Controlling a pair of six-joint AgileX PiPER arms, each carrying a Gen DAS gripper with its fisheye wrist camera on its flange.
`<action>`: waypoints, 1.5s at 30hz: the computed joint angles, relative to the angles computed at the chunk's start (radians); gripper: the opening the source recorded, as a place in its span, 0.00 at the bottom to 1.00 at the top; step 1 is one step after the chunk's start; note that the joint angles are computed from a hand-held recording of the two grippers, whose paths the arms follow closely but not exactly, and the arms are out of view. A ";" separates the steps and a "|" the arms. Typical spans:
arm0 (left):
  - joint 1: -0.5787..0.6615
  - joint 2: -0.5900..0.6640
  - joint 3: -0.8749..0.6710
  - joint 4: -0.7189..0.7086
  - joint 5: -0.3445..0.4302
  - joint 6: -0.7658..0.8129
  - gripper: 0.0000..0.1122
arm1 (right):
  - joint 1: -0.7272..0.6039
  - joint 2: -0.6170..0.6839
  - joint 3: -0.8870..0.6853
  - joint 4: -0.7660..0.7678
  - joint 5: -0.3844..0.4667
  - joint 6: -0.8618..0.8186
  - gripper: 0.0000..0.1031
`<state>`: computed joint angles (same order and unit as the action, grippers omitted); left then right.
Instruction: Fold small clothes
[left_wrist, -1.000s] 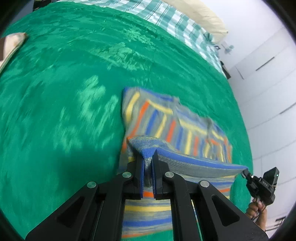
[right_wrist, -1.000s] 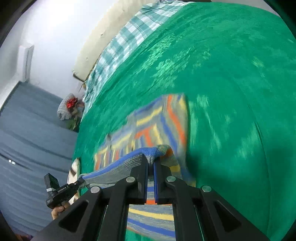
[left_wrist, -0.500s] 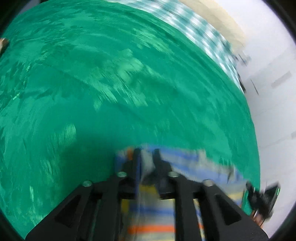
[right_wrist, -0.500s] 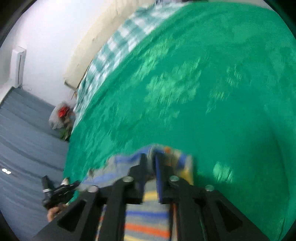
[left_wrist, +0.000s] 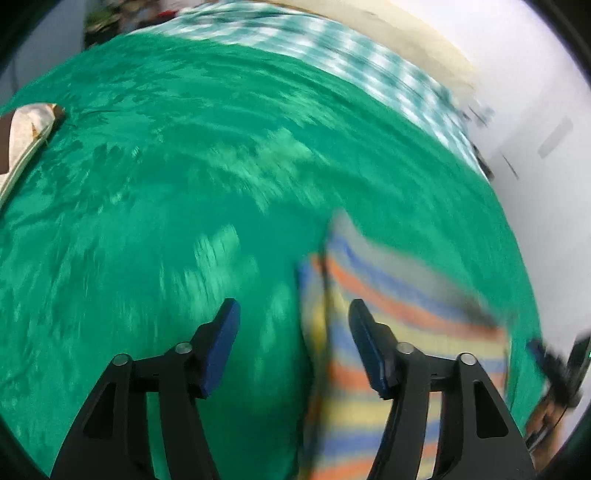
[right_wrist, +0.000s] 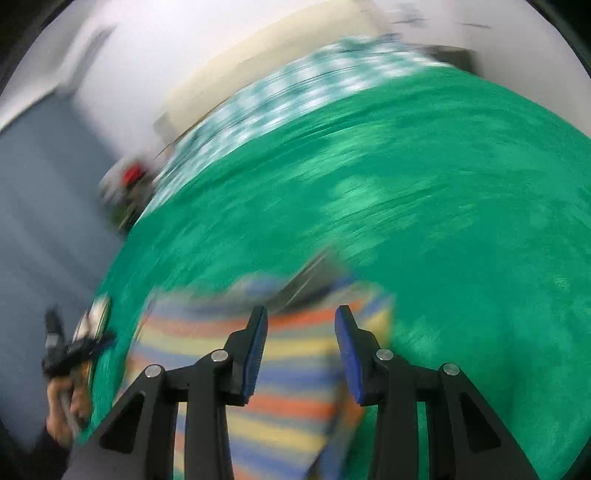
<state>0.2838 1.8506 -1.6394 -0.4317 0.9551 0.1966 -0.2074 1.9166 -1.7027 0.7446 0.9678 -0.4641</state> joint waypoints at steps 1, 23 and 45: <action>-0.019 -0.072 0.100 0.016 -0.015 0.059 0.63 | 0.016 -0.026 0.037 -0.007 0.023 -0.047 0.43; -0.262 -0.945 0.999 0.433 -0.156 -0.305 0.78 | -0.033 -0.847 1.001 -0.226 -0.194 0.002 0.68; -0.418 -1.220 1.063 0.591 0.049 -0.486 0.82 | 0.018 -0.967 1.164 -0.273 -0.253 0.130 0.87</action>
<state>-0.1339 0.6301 -0.5761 0.1591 1.0038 -0.2897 -0.1890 0.9496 -0.5388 0.4712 0.7144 -0.3343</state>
